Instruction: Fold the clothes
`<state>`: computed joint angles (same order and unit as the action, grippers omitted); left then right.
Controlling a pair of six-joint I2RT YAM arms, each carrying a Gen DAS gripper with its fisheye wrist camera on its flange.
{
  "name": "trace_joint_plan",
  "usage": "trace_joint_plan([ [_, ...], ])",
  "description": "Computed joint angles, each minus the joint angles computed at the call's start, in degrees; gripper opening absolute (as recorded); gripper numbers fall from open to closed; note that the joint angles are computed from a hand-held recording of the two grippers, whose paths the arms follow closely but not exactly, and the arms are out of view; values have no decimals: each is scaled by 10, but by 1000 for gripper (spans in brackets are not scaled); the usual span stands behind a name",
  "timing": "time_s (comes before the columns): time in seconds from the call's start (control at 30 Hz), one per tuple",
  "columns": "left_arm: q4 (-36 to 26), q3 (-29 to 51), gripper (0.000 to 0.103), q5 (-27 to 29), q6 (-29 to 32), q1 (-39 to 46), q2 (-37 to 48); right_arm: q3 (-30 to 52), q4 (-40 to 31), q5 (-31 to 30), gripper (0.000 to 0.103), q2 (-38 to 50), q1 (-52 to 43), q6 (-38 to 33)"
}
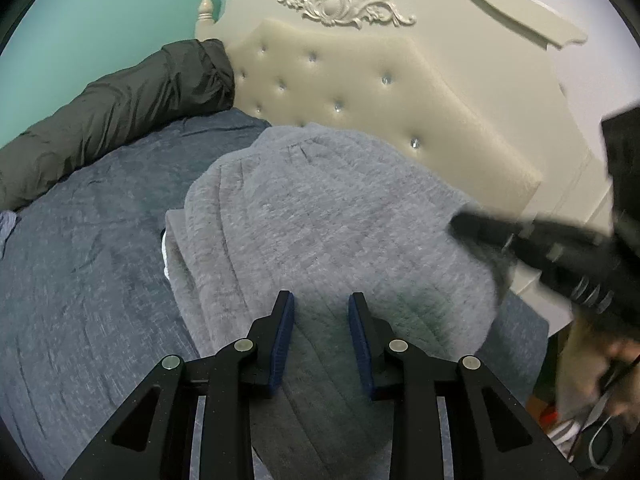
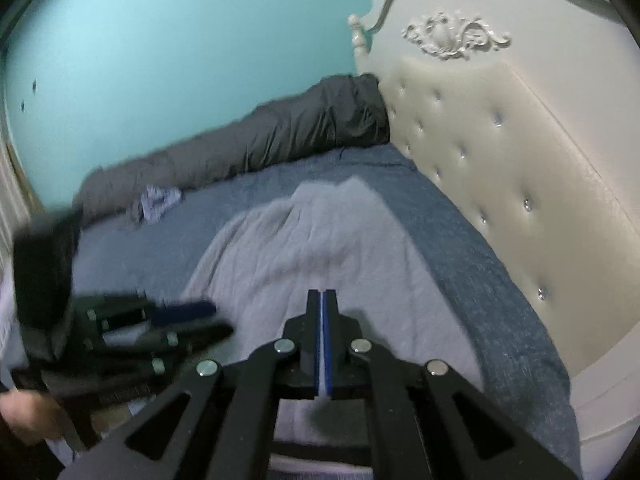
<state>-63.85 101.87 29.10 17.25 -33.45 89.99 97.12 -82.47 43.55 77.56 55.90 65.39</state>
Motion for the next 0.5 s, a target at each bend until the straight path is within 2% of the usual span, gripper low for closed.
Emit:
trace_joint_plan([
  [0.37, 11, -54, 30, 3, 10, 3, -32, -140, 67, 8, 0, -51, 20, 81],
  [0.47, 6, -45, 30, 9, 9, 10, -34, -101, 23, 41, 0, -50, 38, 109],
  [0.5, 3, -41, 29, 12, 9, 13, -33, -73, -30, 71, 0, -36, 56, 157],
])
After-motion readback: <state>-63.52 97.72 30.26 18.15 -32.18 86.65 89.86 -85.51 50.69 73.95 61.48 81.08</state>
